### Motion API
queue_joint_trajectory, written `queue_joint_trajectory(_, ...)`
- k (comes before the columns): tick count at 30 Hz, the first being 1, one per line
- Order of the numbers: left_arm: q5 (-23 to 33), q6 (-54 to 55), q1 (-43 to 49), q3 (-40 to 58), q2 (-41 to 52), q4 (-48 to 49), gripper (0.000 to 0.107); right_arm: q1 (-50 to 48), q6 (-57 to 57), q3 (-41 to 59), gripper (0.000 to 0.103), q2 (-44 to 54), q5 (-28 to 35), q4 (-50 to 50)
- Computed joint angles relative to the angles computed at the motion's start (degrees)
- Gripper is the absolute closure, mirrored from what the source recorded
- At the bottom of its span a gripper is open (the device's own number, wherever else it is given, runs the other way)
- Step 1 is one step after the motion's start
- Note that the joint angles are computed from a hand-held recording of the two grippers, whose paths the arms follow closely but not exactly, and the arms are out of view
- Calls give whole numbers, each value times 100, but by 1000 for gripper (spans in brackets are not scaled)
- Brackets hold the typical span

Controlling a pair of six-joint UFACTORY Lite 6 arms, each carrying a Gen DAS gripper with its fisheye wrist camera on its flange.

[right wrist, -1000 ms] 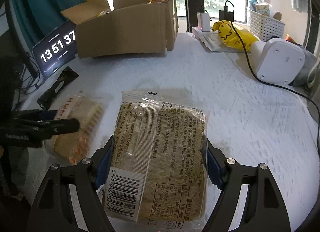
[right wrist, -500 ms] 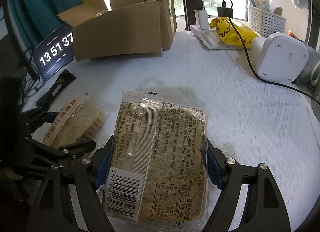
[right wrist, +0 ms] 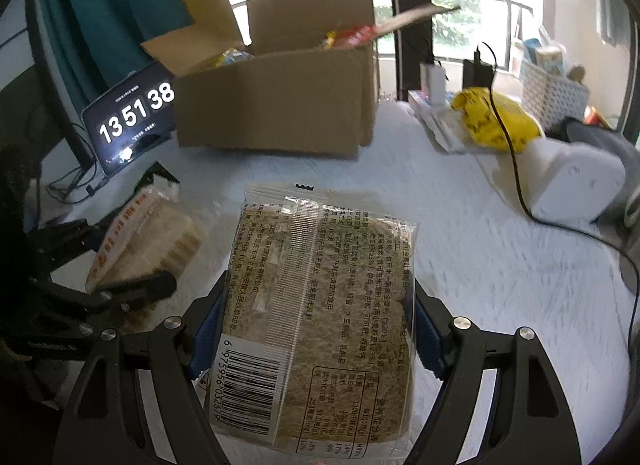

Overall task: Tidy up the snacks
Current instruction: 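Lift both bread packs and carry them over the cardboard box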

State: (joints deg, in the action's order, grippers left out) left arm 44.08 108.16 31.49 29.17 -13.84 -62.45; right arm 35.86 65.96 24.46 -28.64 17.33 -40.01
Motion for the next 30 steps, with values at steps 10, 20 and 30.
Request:
queue_joint_trajectory(10, 475, 216, 348, 1294, 814, -495, 32, -332, -634, 1405, 22, 804, 195, -70)
queue_joint_trajectory(20, 760, 158, 772, 2560, 1563, -835, 32, -608, -1324, 2645, 22, 1711, 47, 120)
queue_joint_trajectory(30, 934, -140, 985, 3958, 2326, -1117, 32, -926, -2779, 4314, 22, 2902, -79, 1294)
